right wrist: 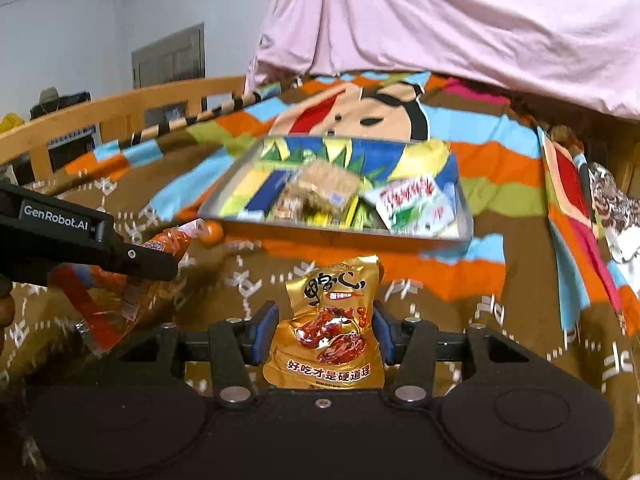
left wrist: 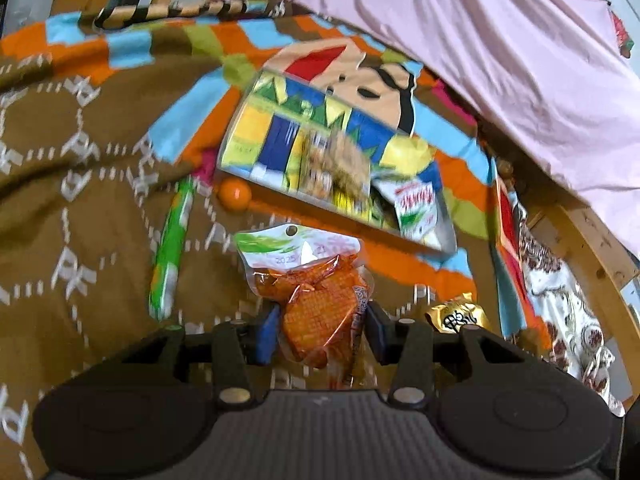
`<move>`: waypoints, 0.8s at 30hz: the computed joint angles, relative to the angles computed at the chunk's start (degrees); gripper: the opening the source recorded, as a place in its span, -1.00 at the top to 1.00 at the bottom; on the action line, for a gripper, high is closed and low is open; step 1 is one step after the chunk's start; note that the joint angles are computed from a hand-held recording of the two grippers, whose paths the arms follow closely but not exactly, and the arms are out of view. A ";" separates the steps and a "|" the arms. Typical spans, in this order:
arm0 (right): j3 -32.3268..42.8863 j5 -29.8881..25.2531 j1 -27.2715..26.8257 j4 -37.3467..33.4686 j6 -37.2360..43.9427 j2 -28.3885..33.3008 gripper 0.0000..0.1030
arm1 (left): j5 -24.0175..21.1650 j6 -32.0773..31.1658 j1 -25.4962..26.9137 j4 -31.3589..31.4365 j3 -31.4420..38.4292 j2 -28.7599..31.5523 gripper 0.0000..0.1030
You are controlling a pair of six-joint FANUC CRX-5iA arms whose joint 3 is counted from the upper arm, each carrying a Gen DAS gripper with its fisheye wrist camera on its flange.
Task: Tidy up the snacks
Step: 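Lift and carry the orange chip bag and gold pack over the tray with both tools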
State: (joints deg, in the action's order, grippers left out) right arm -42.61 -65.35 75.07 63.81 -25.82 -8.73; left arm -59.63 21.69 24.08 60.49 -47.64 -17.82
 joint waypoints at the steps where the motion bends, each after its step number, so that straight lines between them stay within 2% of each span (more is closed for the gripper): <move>1: 0.06 0.50 -1.17 0.87 0.45 -0.16 0.00 | 0.69 -0.27 -0.82 0.91 0.75 0.83 0.05; 5: -0.18 3.04 -6.19 5.90 1.55 -0.42 0.00 | 4.22 -1.09 -5.03 5.77 4.41 5.12 0.05; 9: 0.33 8.68 -14.67 13.82 2.43 0.74 0.00 | 9.22 -4.27 -9.76 11.79 8.37 9.10 0.05; 13: 1.58 16.33 -25.28 24.85 -0.99 2.64 0.00 | 14.49 -10.86 -15.00 19.13 11.54 12.73 0.05; 18: 4.45 23.74 -35.86 36.48 -5.75 6.74 0.00 | 20.24 -18.39 -21.27 28.24 14.88 18.34 0.05; 21: 6.20 26.19 -39.90 40.01 -7.98 9.26 0.00 | 23.62 -21.53 -24.41 32.75 16.65 21.90 0.05; 24: 7.62 27.90 -42.78 41.81 -9.31 11.49 0.00 | 25.28 -21.81 -26.04 35.11 18.12 25.08 0.05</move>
State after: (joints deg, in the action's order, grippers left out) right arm -34.99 -37.46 32.29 105.62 -35.13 2.76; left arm -34.35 -0.12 -1.95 95.60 -29.51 7.26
